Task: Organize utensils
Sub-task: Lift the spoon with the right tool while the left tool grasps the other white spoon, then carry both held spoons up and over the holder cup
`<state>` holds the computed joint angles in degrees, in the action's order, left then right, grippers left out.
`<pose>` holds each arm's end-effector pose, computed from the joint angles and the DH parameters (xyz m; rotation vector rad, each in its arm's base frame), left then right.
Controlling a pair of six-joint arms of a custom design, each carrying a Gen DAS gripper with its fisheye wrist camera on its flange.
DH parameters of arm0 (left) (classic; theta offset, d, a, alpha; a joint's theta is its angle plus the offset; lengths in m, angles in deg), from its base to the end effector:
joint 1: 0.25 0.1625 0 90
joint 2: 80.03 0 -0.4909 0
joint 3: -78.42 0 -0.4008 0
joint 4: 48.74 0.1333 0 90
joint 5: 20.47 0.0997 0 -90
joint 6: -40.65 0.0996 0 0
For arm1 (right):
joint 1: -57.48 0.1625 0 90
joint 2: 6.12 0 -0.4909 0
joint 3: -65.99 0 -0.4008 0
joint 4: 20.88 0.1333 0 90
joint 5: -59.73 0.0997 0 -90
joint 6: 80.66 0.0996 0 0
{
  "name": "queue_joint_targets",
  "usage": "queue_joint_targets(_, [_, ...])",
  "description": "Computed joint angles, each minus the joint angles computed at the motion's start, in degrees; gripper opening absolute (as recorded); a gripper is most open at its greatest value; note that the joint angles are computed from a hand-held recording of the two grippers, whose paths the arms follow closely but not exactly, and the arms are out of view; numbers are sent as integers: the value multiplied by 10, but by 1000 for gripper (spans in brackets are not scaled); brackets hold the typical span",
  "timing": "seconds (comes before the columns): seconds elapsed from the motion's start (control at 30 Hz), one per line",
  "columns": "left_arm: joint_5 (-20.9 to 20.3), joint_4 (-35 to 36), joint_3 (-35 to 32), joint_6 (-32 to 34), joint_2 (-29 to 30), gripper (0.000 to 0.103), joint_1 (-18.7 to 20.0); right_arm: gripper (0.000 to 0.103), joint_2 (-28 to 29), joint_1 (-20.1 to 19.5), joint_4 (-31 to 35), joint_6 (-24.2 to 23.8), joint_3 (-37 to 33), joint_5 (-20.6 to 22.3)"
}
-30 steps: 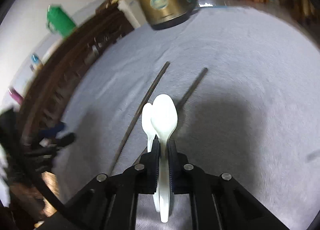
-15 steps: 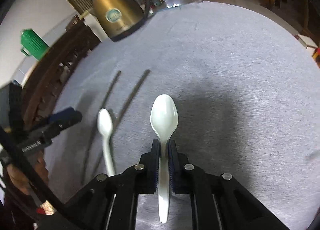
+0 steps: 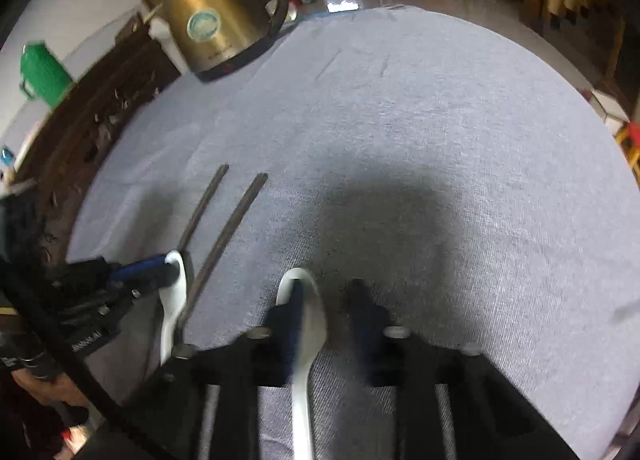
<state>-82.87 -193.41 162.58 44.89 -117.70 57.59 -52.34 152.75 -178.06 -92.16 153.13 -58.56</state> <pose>-0.2610 -0.7522 0.0986 0.7945 2.5676 -0.3457 0.1565 -0.7596 0.2199 0.2254 -2.5662 0.5638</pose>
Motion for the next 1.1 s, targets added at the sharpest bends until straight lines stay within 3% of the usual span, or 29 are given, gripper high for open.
queue_joint_targets(0.1, [5,-19,8,10,-3,4,-4,2,1,4,1,-7,-2,-8])
queue_joint_targets(0.43, [35,-115,55,30,-59,2,-18,1,-61,10,-160,-5,88,26])
queue_joint_targets(0.67, [73,-189,121,15,-123,2,-26,1,-106,20,-361,2,195,32])
queue_joint_targets(0.83, [52,-126,127,-69,-139,1,-15,1,-115,37,-489,3,258,23])
queue_joint_targets(0.93, [22,-79,113,-119,-130,18,-6,1,-118,43,-501,-4,273,10])
queue_joint_targets(0.97, [14,-56,102,-136,-123,38,-4,1,-120,43,-495,2,275,10])
queue_joint_targets(1.0, [12,-45,99,-149,-121,49,-4,1,-122,41,-489,7,277,12])
queue_joint_targets(1.1, [8,-42,82,-172,-97,50,0,1,-128,35,-485,11,287,19])
